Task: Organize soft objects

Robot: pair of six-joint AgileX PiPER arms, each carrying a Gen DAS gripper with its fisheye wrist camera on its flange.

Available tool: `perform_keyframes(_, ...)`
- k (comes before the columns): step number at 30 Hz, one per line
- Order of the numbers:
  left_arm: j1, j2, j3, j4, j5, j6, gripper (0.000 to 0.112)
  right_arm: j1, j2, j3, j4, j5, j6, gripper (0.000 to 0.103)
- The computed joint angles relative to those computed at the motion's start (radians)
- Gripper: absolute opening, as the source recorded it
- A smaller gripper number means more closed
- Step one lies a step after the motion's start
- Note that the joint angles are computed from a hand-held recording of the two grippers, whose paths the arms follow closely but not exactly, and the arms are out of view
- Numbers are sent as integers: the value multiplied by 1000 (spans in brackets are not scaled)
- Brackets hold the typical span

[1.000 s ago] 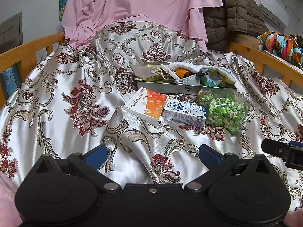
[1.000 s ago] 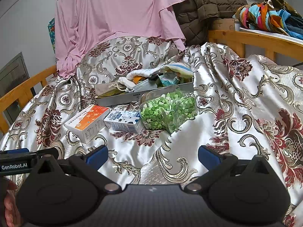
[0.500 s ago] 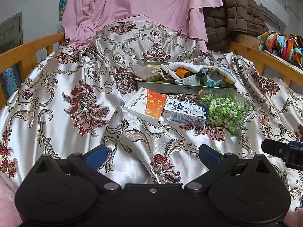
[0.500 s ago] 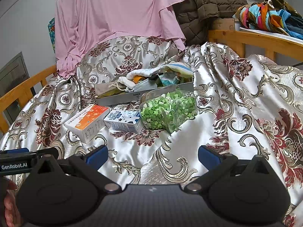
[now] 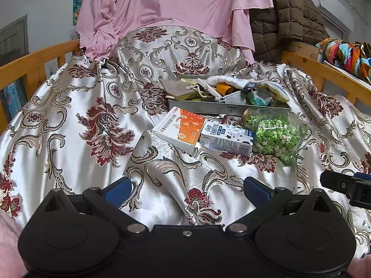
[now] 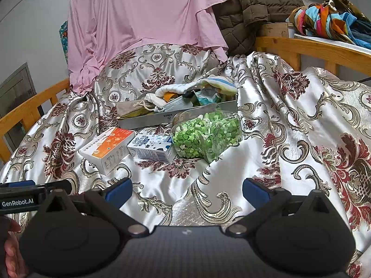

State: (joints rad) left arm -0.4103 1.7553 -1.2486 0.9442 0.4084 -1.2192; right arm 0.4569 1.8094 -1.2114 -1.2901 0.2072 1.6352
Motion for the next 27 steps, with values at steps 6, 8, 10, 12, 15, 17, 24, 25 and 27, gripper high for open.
perform_keyframes(6, 1, -4, -2, -4, 33, 11, 102, 1, 0, 0, 0, 0, 0, 103)
perform_keyframes(8, 6, -9, 7, 16, 25, -3, 102, 1, 0, 0, -3, 1, 3, 103)
perform_keyframes(10, 9, -12, 13, 26, 16, -9, 102, 1, 1, 0, -4, 1, 4, 103)
perform_keyframes(12, 10, -18, 18, 28, 12, -9, 102, 0, 0, 0, 2, 1, -3, 103)
perform_keyframes(15, -1, -14, 8, 16, 22, -6, 102, 2, 0, -1, 5, 2, -6, 103)
perform_keyframes(17, -3, -11, 1, 4, 24, -3, 102, 2, 0, -1, 8, 3, -9, 103)
perform_keyframes(24, -2, -13, 2, 2, 26, 4, 102, 4, 0, -2, 8, 5, -7, 103)
perform_keyframes(25, 0, -14, 4, 3, 24, 6, 102, 4, 0, -2, 8, 5, -7, 103)
perform_keyframes(27, -3, -12, 1, 7, 28, 0, 102, 4, 1, -2, 9, 6, -9, 103)
